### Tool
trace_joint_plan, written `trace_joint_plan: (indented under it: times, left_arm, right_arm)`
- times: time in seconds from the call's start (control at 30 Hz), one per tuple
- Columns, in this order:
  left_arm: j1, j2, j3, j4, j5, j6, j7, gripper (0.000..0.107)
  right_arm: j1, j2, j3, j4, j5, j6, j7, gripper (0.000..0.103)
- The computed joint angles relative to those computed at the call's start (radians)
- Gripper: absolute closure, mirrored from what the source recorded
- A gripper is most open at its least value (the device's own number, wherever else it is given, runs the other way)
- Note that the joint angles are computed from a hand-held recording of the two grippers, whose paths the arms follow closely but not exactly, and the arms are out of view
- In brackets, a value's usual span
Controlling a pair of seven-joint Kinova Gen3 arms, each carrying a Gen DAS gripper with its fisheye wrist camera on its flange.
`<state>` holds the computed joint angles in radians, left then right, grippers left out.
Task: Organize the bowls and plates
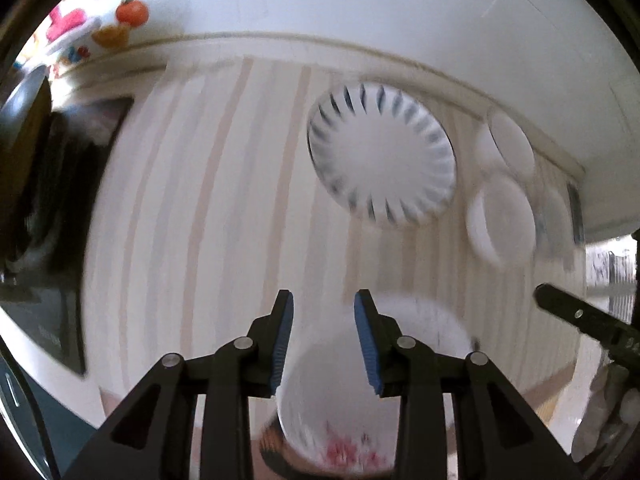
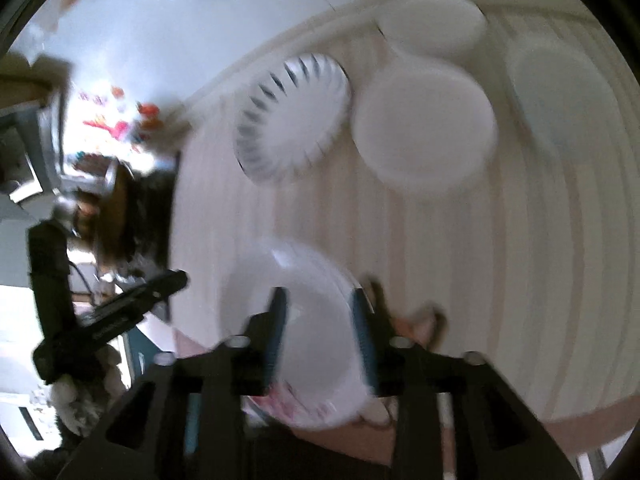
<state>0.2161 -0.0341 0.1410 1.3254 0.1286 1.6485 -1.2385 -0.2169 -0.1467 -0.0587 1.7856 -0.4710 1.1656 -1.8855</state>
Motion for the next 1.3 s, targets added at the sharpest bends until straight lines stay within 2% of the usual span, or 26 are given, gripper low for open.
trace_joint_plan:
  times: [0.13, 0.3, 0.47, 0.57, 0.7, 0.8, 0.9, 1.13, 1.3]
  left_arm:
    - [-0.020, 0.156, -0.021, -0.104, -0.020, 0.002, -0.028, 0.078]
    - [-0.046, 0.306, -0.041, -0.171, 0.011, 0.007, -0.055, 0.078]
    - [-0.050, 0.397, -0.042, -0.186, 0.020, 0.002, -0.091, 0.078]
    - [-0.058, 0.408, -0.040, -0.170, 0.046, -0.018, -0.110, 0.079]
    - [-0.068, 0.395, -0.034, -0.141, 0.082, -0.055, -0.140, 0.092]
    - [-0.058, 0.385, -0.038, -0.135, 0.066, -0.060, -0.140, 0.092]
    - [-0.042, 0.368, -0.038, -0.122, 0.040, -0.070, -0.145, 0.092]
    - [-0.037, 0.302, -0.039, -0.094, 0.026, -0.073, -0.150, 0.092]
    - [-0.051, 0.240, -0.042, -0.099, 0.032, -0.034, -0.158, 0.092]
  right_arm:
    - [-0.005, 0.167, -0.008, -0.181, 0.094, -0.016, -0.028, 0.058]
    - [-0.008, 0.397, -0.013, -0.398, 0.193, 0.052, -0.085, 0.058]
    - [-0.004, 0.522, -0.015, -0.493, 0.252, 0.108, -0.099, 0.058]
    - [-0.005, 0.551, -0.017, -0.499, 0.275, 0.114, -0.092, 0.059]
    - [-0.012, 0.574, -0.024, -0.513, 0.293, 0.112, -0.076, 0.085]
    - [-0.028, 0.581, -0.023, -0.507, 0.317, 0.101, -0.069, 0.093]
    - [-0.059, 0.574, -0.019, -0.497, 0.361, 0.087, -0.077, 0.093]
    - [-0.063, 0.561, -0.025, -0.483, 0.362, 0.055, -0.069, 0.093]
    - [-0.065, 0.512, -0.030, -0.464, 0.360, 0.061, -0.058, 0.093]
